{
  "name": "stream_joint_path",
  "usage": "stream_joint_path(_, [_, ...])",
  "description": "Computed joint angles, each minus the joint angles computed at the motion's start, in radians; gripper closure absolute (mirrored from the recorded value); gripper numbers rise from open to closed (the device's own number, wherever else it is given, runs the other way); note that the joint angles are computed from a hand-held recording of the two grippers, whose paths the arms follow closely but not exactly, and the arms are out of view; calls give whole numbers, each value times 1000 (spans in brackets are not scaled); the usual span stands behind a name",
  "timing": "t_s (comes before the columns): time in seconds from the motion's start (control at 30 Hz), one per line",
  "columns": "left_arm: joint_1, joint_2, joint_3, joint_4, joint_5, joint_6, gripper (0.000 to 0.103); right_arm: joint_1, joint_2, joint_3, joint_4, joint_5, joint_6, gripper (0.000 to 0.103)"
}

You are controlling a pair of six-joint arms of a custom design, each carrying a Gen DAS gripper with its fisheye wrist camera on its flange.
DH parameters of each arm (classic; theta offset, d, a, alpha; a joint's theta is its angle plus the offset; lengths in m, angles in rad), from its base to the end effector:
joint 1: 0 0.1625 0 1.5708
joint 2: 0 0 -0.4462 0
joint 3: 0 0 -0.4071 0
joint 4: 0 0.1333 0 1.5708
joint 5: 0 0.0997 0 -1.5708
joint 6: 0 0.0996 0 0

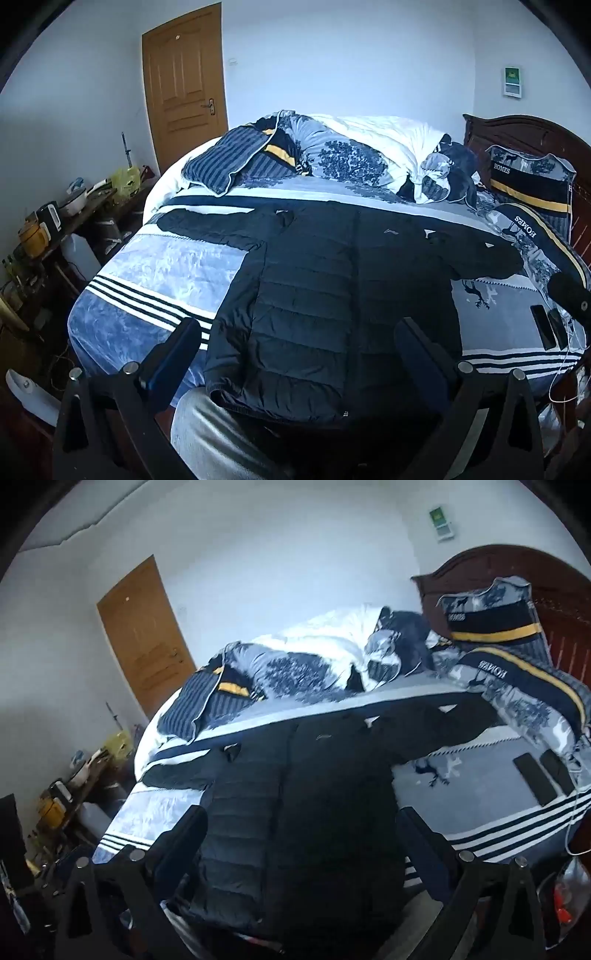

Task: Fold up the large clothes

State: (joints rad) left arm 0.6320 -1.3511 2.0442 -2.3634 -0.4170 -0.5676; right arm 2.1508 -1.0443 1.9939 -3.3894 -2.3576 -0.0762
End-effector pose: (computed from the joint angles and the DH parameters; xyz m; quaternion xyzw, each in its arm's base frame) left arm -0.2819 -0.4845 0.3076 0.1278 0.8278 -0.4030 0.3689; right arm 0.3699 -0.4501 0.2480 0.1172 -0.8451 0.4632 0.2398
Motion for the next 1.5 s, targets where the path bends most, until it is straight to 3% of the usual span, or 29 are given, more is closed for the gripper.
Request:
stream_joint_path(0.1, [4, -1, -2, 15, -2, -12, 0, 1, 42, -14, -16, -22, 4, 0])
stream_joint_path(0.33, [3, -4, 1, 27, -2, -21, 0, 1, 33, -21, 34, -24, 40, 0])
stream_joint_path(1.5, [-21, -8, -3, 79, 4, -41, 0, 10, 34, -8, 2, -49, -1, 0])
